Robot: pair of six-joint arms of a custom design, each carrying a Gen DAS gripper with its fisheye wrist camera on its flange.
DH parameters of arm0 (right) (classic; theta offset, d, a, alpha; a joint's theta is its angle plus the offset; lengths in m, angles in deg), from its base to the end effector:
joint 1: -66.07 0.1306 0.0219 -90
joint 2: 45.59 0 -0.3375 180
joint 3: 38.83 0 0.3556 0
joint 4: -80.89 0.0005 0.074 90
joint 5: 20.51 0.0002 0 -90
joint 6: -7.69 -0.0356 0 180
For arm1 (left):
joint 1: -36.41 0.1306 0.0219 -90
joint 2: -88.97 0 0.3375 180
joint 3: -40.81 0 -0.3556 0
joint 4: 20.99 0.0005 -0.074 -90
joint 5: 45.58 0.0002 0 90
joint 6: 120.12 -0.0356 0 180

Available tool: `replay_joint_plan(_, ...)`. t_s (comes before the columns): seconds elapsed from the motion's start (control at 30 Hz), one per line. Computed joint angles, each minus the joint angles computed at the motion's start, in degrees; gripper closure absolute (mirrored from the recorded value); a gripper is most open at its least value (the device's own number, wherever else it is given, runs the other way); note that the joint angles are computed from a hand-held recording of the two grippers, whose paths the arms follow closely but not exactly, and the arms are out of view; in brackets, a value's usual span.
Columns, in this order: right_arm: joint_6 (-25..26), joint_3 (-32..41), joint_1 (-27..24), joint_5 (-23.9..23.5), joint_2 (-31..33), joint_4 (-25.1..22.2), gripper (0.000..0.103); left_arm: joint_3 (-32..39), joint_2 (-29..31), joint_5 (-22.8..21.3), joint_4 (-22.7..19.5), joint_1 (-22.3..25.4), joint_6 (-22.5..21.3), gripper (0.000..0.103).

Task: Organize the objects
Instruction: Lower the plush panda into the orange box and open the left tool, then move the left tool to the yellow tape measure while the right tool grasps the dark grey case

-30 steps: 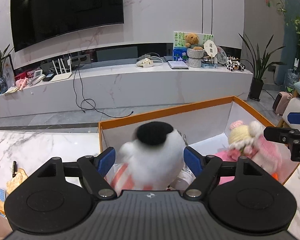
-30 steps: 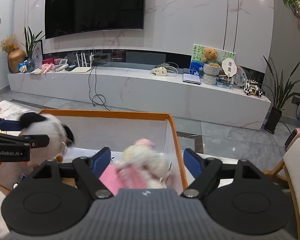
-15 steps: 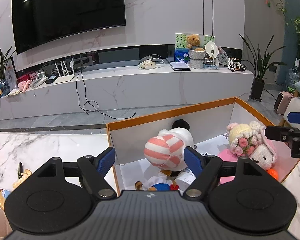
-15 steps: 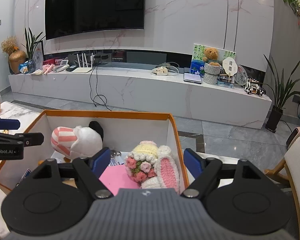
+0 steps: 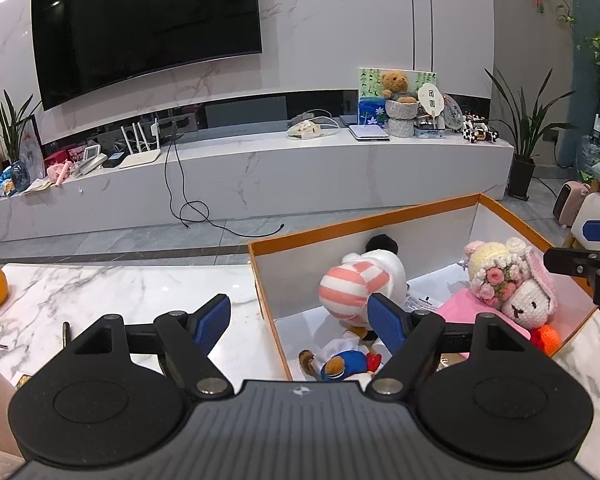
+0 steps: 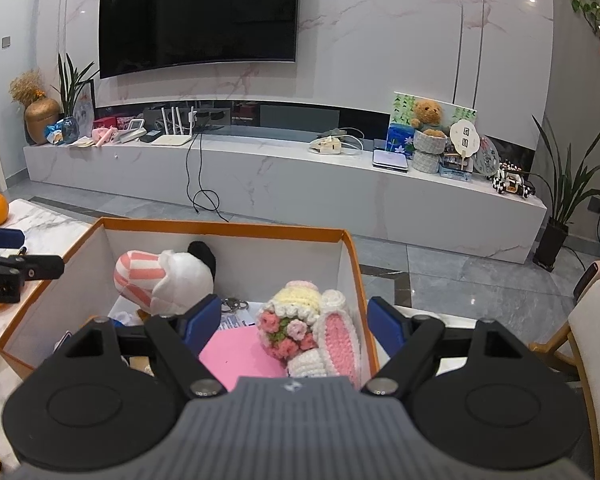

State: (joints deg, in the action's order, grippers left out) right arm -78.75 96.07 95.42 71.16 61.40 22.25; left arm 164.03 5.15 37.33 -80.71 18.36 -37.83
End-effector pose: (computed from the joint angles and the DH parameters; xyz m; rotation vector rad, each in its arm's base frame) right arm 0.4617 0.2579 0.5637 -0.5825 2.0342 0.2386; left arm 0.4451 -0.1410 0.5686 0.4055 2.0976 0.0266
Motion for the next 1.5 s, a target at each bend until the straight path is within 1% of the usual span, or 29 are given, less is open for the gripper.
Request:
replay_joint_plan(0.2, 0.57, 0.2, 0.33, -0.85, -0.55, -1.27, 0.022, 0.78, -0.82, 1.1, -3.22, 0.29, -1.1, 0.014)
replay_joint_plan(0.33, 1.56, -0.5, 0.62, -1.79, -1.41, -1.8, 0.021, -0.06, -2.29, 1.42, -4.66, 0.59, -2.81, 0.014)
replay_joint_plan(0.5, 3.65, -2.99, 0.75, -2.81, -3.61, -2.02, 0.021, -1.57, -4.32, 1.28, -5.29, 1.39, -4.85, 0.014)
replay_joint_plan(0.73, 5.81, -5.87, 0.7, -5.15, -6.86, -3.21, 0.021, -1.42, -5.19, 3.32, -8.34, 2.75, -6.67, 0.014)
replay_joint_plan(0.83, 7.16, -7.12, 0.47, -6.79, -8.23, -4.29, 0.021, -1.66, -5.43, 3.31, -10.14, 2.71, -8.16, 0.014)
replay_joint_plan(1.0, 10.88, -7.94, 0.18, -10.15, -9.41, -7.72, 0.021, -2.41, -6.1, 4.75, -13.93, 2.45, -11.73, 0.014)
replay_joint_plan(1.17, 15.12, -8.69, 0.21, -14.47, -10.59, -12.57, 0.021, -3.7, -6.45, 3.66, -17.57, 1.64, -15.55, 0.014)
replay_joint_plan(1.23, 17.1, -9.08, 0.32, -16.03, -11.21, -14.33, 0.02, -4.4, -6.79, 3.0, -18.36, 1.52, -16.6, 0.014)
replay_joint_plan(1.3, 19.55, -9.42, 0.41, -17.75, -11.74, -16.21, 0.017, -4.5, -6.86, 2.71, -19.2, 1.77, -17.05, 0.014)
replay_joint_plan(1.5, 26.99, -10.41, 1.07, -20.93, -12.65, -22.1, 0.017, -3.83, -6.34, 2.57, -23.16, 2.36, -18.0, 0.014)
